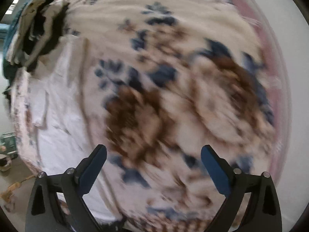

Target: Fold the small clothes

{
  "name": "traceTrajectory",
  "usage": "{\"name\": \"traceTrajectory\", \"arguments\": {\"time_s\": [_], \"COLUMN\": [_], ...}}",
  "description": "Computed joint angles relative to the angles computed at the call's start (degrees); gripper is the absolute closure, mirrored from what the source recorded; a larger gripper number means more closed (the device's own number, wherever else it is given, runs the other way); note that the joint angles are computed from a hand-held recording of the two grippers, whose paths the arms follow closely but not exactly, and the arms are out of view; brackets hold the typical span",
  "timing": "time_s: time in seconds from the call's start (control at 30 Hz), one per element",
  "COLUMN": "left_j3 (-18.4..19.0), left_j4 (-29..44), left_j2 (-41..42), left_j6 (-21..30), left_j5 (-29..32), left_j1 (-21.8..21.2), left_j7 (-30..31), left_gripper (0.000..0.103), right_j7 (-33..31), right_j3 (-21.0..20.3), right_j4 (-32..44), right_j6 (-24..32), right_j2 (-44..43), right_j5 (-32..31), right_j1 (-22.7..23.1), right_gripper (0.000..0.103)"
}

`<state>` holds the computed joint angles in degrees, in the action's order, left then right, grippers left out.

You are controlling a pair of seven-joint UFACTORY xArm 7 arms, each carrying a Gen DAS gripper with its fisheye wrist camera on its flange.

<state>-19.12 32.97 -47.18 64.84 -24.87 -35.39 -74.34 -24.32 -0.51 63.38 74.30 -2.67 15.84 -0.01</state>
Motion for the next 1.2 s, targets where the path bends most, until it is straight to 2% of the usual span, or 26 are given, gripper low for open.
{"name": "traceTrajectory", "arguments": {"time_s": [0.03, 0.1, 0.13, 0.17, 0.37, 0.43, 0.5, 0.53, 0.57, 0.6, 0.7, 0.9, 1.07, 1.2], "left_j3": [0.1, 0.9, 0.8, 0.8, 0.7, 0.5, 0.6, 0.8, 1.1, 1.4, 2.8, 6.5, 12.2, 17.2], "left_j4": [0.3, 0.2, 0.2, 0.7, 0.3, 0.3, 0.3, 0.6, 0.9, 1.5, 3.1, 6.0, 7.6, 6.8], "left_j2": [-1.7, -6.4, -8.4, -10.2, -19.8, -21.7, -24.0, -24.9, -26.4, -27.8, -32.4, -42.1, -51.3, -58.8], "left_j6": [1.9, 6.1, 8.0, 10.5, 19.1, 20.7, 22.4, 23.3, 24.6, 26.2, 31.6, 42.9, 52.6, 60.3], "left_j5": [1.0, 2.2, 2.5, 3.5, 3.9, 3.4, 2.8, 2.7, 3.0, 3.1, 3.9, 7.1, 13.3, 18.2], "left_j1": [0.2, 0.8, 1.2, 1.7, 5.2, 6.5, 7.5, 8.2, 8.9, 9.5, 11.4, 15.4, 19.1, 21.1], "left_j7": [-0.8, -2.4, -3.3, -3.8, -6.1, -6.5, -6.9, -6.9, -7.2, -7.3, -7.6, -8.2, -8.4, -7.3], "left_gripper": [0.1, 0.1, 0.1, 0.1, 0.1, 0.1, 0.1, 0.1, 0.1, 0.1, 0.1, 0.1, 0.1, 0.1], "right_j7": [0.1, 0.9, 1.0, 1.3, 7.8, 11.2, 13.9, 14.4, 14.5, 15.1, 15.8, 20.5, 25.7, 32.0], "right_j3": [0.5, 1.8, 2.7, 3.5, 8.5, 9.5, 10.3, 10.7, 11.1, 11.1, 11.7, 13.3, 14.5, 13.9], "right_j4": [1.7, 5.6, 8.4, 10.8, 26.7, 32.0, 34.6, 35.5, 35.9, 36.2, 35.8, 42.2, 52.2, 66.7], "right_j6": [0.2, 0.1, 0.6, 1.0, 2.9, 4.3, 3.9, 4.0, 3.4, 2.7, 0.4, 1.8, 3.9, 7.9], "right_j2": [2.0, 6.7, 10.0, 12.6, 28.8, 34.0, 36.8, 37.5, 37.5, 37.2, 34.4, 32.2, 34.7, 42.9], "right_j5": [2.1, 6.2, 8.8, 10.5, 16.3, 16.6, 16.5, 16.2, 15.4, 13.9, 11.3, 8.1, 2.6, -4.2], "right_j1": [0.5, 1.7, 2.3, 2.7, 5.5, 6.4, 7.4, 7.6, 8.4, 9.4, 11.8, 17.8, 26.9, 37.2], "right_gripper": [0.01, 0.025, 0.043, 0.048, 0.046, 0.045, 0.047, 0.067, 0.092, 0.095, 0.098, 0.099, 0.099, 0.099]}}
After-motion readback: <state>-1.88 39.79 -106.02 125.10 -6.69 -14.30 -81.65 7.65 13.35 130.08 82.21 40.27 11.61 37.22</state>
